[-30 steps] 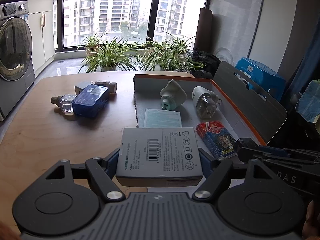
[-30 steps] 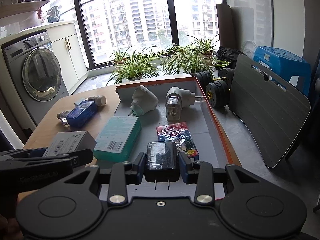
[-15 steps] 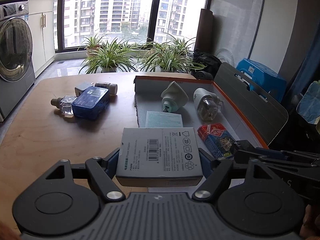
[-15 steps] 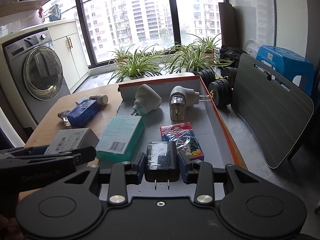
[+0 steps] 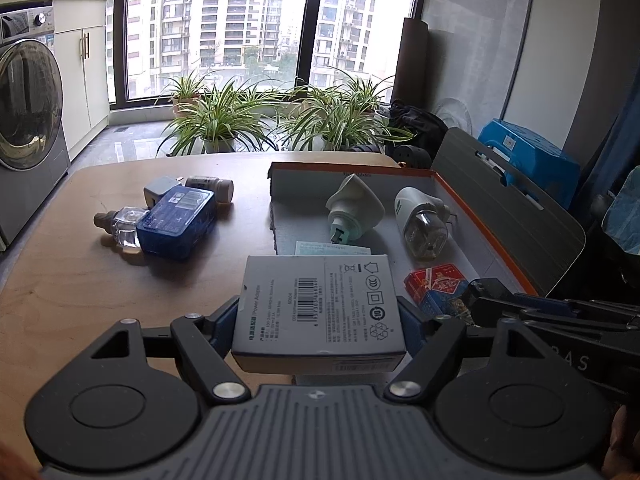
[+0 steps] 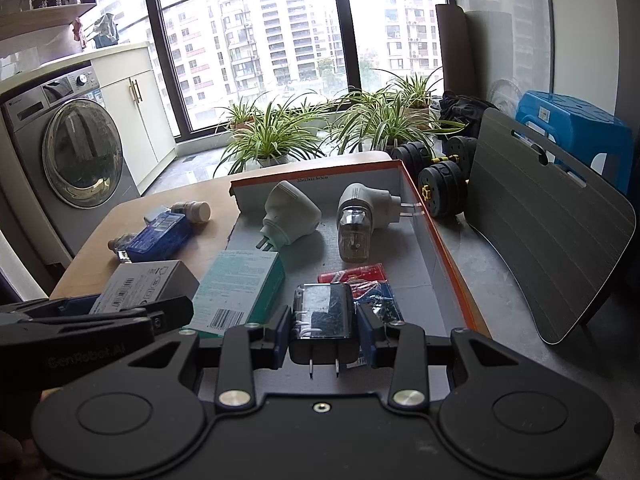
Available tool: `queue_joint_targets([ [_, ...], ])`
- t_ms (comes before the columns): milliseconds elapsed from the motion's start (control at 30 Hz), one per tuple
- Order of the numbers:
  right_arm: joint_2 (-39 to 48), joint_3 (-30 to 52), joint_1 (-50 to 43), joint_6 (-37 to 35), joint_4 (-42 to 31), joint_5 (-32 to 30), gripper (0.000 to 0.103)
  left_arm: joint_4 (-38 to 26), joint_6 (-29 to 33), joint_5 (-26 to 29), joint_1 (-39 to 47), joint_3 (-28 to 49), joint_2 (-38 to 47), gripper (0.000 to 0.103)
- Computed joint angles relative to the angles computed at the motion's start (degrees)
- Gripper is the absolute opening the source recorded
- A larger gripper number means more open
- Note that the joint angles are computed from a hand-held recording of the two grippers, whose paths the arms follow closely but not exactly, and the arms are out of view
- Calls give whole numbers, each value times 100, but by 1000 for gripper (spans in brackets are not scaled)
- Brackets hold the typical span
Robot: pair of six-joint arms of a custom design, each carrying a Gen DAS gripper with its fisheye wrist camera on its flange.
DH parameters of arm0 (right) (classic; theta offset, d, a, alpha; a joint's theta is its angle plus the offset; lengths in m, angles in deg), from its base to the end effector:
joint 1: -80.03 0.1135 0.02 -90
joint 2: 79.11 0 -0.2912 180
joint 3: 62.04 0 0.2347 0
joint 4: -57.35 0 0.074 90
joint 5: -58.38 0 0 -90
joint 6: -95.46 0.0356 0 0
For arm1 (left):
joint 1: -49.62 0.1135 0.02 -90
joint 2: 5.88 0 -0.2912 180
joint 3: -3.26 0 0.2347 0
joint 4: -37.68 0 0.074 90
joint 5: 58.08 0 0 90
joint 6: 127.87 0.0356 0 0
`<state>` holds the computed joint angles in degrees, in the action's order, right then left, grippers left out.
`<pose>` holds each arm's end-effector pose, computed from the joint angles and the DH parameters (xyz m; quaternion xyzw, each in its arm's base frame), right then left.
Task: Organize rigid objects
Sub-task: 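Lower the black charger into the tray and open the right tool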
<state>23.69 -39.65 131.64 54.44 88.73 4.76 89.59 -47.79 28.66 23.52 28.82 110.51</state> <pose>0.1351 0.1365 0.0885 0.0888 0.8922 0.0690 0.4374 0.2086 -0.0999 0.0709 0.1148 0.8947 -0.1088 0.4178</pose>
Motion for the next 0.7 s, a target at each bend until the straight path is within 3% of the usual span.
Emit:
queue_joint_targets([
  [200, 14, 194, -794, -605, 196, -538, 44, -503, 88, 129, 106, 531, 40, 80],
  [700, 474, 955, -1985, -1315, 235, -1477, 44, -1479, 214, 507, 370, 1615, 428, 80],
])
